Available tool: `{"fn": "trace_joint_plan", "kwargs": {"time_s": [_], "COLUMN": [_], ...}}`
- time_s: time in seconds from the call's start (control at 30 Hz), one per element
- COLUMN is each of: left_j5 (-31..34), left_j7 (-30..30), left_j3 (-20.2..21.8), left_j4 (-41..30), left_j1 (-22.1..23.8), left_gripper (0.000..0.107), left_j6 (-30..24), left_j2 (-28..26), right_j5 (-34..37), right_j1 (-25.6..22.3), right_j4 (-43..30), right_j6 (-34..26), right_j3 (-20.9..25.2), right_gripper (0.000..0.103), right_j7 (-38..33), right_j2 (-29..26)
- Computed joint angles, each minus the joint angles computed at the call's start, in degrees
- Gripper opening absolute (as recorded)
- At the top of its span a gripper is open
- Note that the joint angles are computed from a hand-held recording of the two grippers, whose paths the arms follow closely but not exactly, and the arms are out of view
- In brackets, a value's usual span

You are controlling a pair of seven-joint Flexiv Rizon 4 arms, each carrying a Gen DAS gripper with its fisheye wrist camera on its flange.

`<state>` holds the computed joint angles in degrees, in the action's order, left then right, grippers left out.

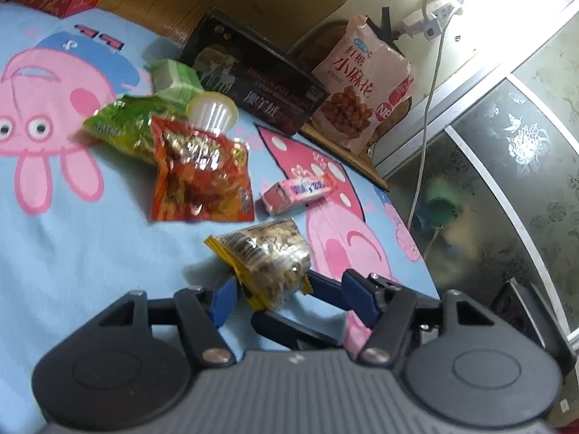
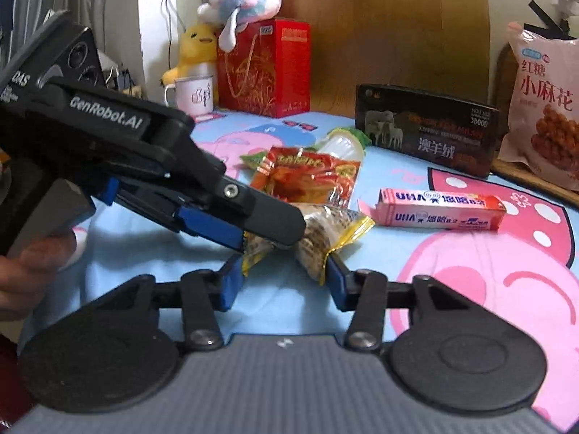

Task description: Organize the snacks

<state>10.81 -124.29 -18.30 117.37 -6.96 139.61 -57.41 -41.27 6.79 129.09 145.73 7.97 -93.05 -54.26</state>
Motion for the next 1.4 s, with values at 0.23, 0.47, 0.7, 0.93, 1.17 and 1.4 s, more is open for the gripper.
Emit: {"fn": "trace_joint_plan", "kwargs": {"time_s": [0.23,0.47,0.7,0.93,1.17,1.4], "left_j5": [0.1,1.32,-9.9,-5.71,-4.76,-9.45], "left_j7": [3.49,9.25,18.37,16.56,8.8,3.44], "left_j3": [1.56,-0.14,3.46,-0.37,1.58,4.15], "left_j4": [-1.76,-13.33,-31.3,-19.96,-5.02,3.08], "left_j1": [-0.25,3.28,-0.62,4.72,4.92,0.27], "left_gripper": [0.062,0.062,0.075,0.07,0.07,0.068], "left_j6": [-1.52,-13.26,-23.97,-12.79,-2.2,4.06], "left_j2": [4.51,6.07,0.08,0.44,3.29,3.03], "right_j5": [2.17,3.02,5.47,-4.53,-19.2,-30.62], "right_j1": [0.85,3.21,6.48,-0.12,-0.6,0.63], "right_j4": [-2.83,-15.81,-36.62,-33.4,-24.9,-24.56], "right_j6": [5.75,3.92,-6.96,-2.79,1.31,-6.59], "right_j3": [0.89,-0.74,-4.19,-2.5,-6.34,-7.72], "right_gripper": [0.05,0.05,0.065,0.065,0.065,0.067], "right_j7": [0.41,6.7,16.83,24.56,27.38,32.99], "right_j2": [-0.54,-2.34,-8.03,-9.9,-7.05,-5.23]}}
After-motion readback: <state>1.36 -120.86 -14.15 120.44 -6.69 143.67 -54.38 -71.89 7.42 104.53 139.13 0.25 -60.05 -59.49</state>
